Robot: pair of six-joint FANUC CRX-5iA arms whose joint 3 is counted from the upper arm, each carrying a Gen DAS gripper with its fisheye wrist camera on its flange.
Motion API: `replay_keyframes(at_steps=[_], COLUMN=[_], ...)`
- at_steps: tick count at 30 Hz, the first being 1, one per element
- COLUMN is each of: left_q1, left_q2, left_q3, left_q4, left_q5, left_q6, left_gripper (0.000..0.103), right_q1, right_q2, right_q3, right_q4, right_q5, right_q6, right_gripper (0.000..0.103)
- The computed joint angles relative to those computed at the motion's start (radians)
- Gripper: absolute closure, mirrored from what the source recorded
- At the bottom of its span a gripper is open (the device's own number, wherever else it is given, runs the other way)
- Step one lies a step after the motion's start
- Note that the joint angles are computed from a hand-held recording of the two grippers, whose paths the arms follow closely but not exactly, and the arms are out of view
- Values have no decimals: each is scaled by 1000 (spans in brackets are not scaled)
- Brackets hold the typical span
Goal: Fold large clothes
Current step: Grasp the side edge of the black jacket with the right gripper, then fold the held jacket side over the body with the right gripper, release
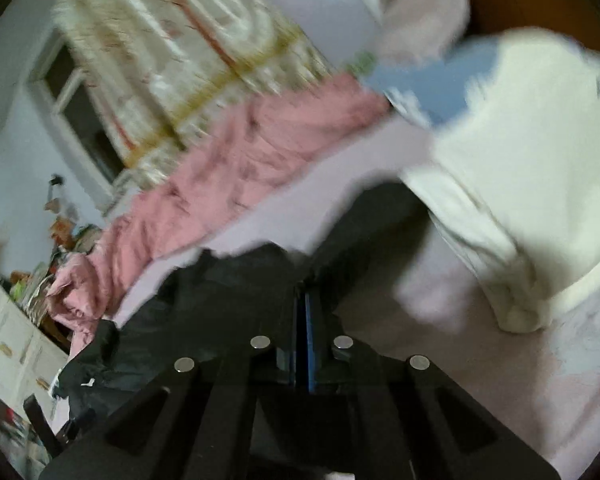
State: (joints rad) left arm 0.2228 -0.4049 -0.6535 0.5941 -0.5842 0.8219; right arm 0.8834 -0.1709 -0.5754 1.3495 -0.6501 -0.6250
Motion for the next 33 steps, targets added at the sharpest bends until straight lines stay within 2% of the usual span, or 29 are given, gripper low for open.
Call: replay_keyframes(at_steps=[3, 6, 8, 11, 13, 18, 19, 20, 21, 22, 23, 25, 29, 31, 33], left_q1=[-2, 0, 9, 30, 45, 65, 66, 65, 65, 66, 65, 64, 52, 43, 33], left_q2=[-45, -92, -114, -134, -141, -155, -157, -158, -159, -162, -163, -164, -166, -168, -171], left_q3=[-31, -65, -79, -90, -93, -104, -105, -106, -107, -108, -109, -112, -116, -118, -122], left_q4=[54, 135, 188, 254, 288, 325, 325, 324, 323, 322, 322, 327, 324, 316, 309], left_q5=[32, 63, 59, 30, 8, -4, 0, 5, 9, 9, 9, 11, 26, 38, 50], left_q6=[-59, -142, -189, -232, -254, -286, -287, -287, -286, -286, -286, -291, -299, -303, -306], left_gripper=[0, 0, 0, 0, 0, 0, 0, 0, 0, 0, 0, 0, 0, 0, 0], right_q1=[77, 148, 215, 319, 349, 365, 370, 372, 374, 375, 374, 368, 352, 350, 351], right_q2=[-2, 21, 63, 172, 227, 313, 325, 330, 332, 326, 314, 276, 205, 168, 150], right_q3=[19, 43, 84, 202, 264, 342, 356, 361, 362, 353, 334, 274, 187, 151, 138], right_q4=[120, 113, 9, -221, -307, -392, -405, -404, -398, -381, -349, -240, -87, -58, -69], right_q5=[-26, 13, 15, -63, -103, -109, -118, -124, -130, -129, -118, -101, -165, -239, -333], right_q6=[-30, 14, 125, 380, 481, 577, 597, 599, 588, 555, 512, 381, 144, 42, -1], right_gripper=[99, 99, 99, 99, 99, 95, 93, 83, 68, 59, 43, 42, 40, 40, 38])
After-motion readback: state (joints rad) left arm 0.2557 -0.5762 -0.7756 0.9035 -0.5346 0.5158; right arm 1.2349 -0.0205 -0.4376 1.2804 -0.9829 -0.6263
